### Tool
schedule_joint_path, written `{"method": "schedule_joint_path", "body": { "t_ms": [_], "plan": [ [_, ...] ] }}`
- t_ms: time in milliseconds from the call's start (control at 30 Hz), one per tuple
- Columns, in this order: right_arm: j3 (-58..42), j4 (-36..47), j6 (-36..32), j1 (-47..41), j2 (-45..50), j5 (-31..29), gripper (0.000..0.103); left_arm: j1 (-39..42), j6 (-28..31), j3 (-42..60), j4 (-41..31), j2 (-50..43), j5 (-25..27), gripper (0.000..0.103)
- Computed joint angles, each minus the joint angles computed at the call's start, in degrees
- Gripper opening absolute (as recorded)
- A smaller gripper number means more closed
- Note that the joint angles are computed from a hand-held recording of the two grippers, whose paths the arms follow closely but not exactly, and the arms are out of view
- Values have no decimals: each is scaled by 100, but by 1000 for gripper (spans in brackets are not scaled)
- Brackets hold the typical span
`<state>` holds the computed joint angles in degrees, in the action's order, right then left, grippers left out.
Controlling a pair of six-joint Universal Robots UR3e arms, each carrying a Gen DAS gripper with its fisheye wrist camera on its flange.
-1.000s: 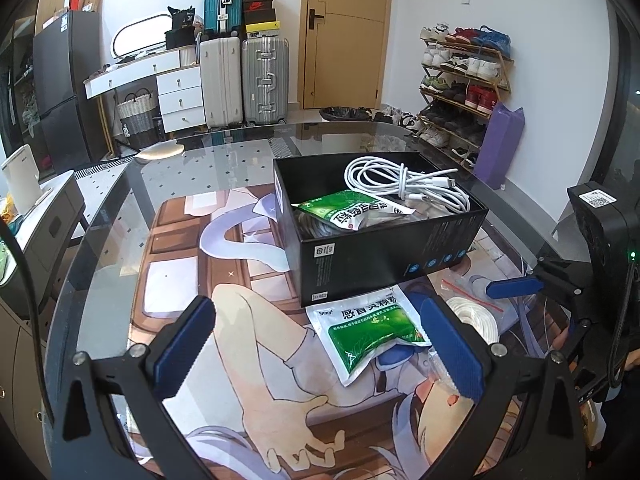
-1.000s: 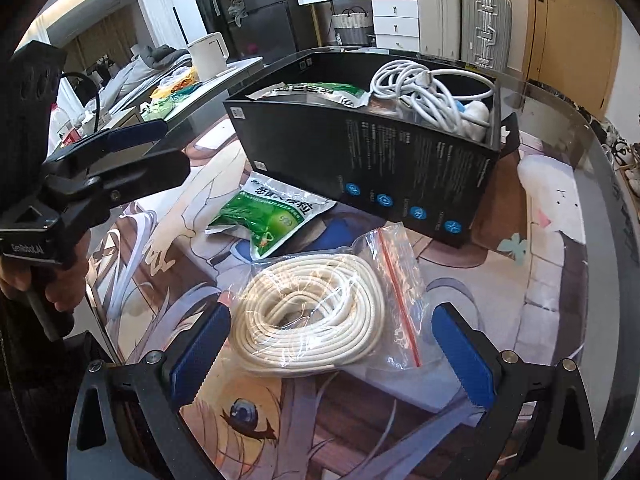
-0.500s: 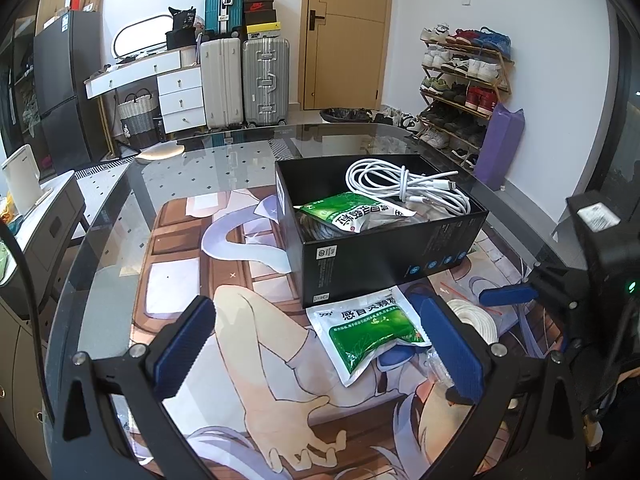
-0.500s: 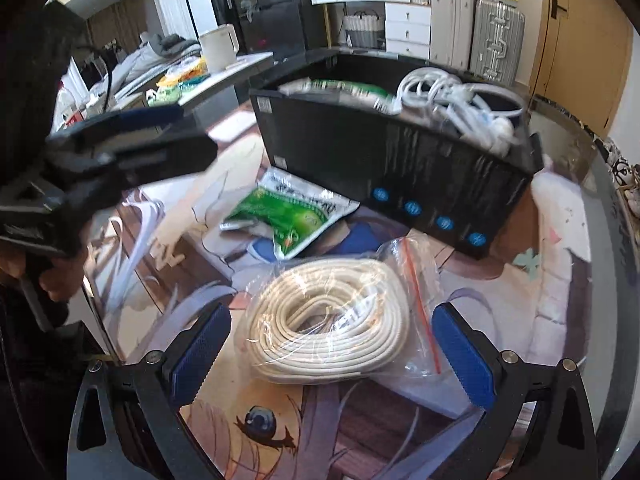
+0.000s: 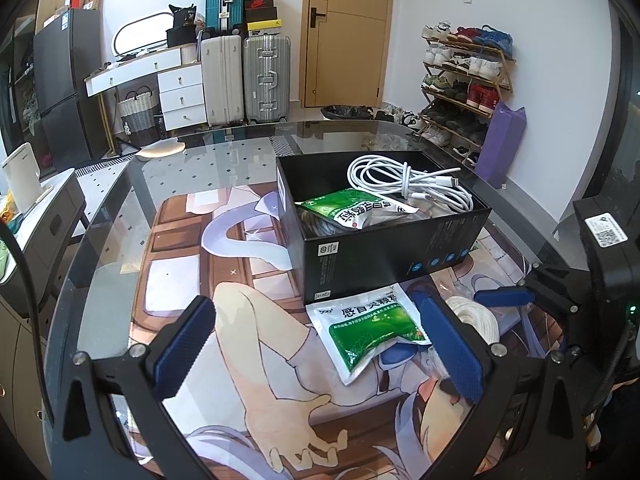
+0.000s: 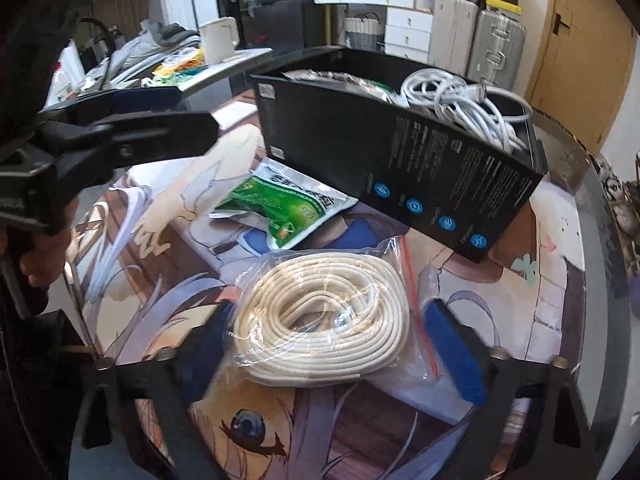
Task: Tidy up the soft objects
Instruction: 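Close the right gripper on the clear bag of coiled white rope, then grasp the second green packet with the left gripper while the right holds the rope bag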
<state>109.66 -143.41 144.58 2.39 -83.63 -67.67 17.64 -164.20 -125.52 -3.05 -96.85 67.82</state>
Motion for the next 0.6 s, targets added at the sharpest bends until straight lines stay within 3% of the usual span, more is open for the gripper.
{"method": "schedule_joint_path", "body": {
  "t_ms": [100,200,600],
  "plan": [
    [144,115,-202,-123,-182,138,69,-12,-31,-7,6,-8,21,103],
    [182,219,-280,-187,-302,189,64,-33,-43,10,-10,-9,40,103],
    [322,897,-660,-1253,-1380,1119,62,-186,-128,143,-73,-238,184,103]
  ]
}}
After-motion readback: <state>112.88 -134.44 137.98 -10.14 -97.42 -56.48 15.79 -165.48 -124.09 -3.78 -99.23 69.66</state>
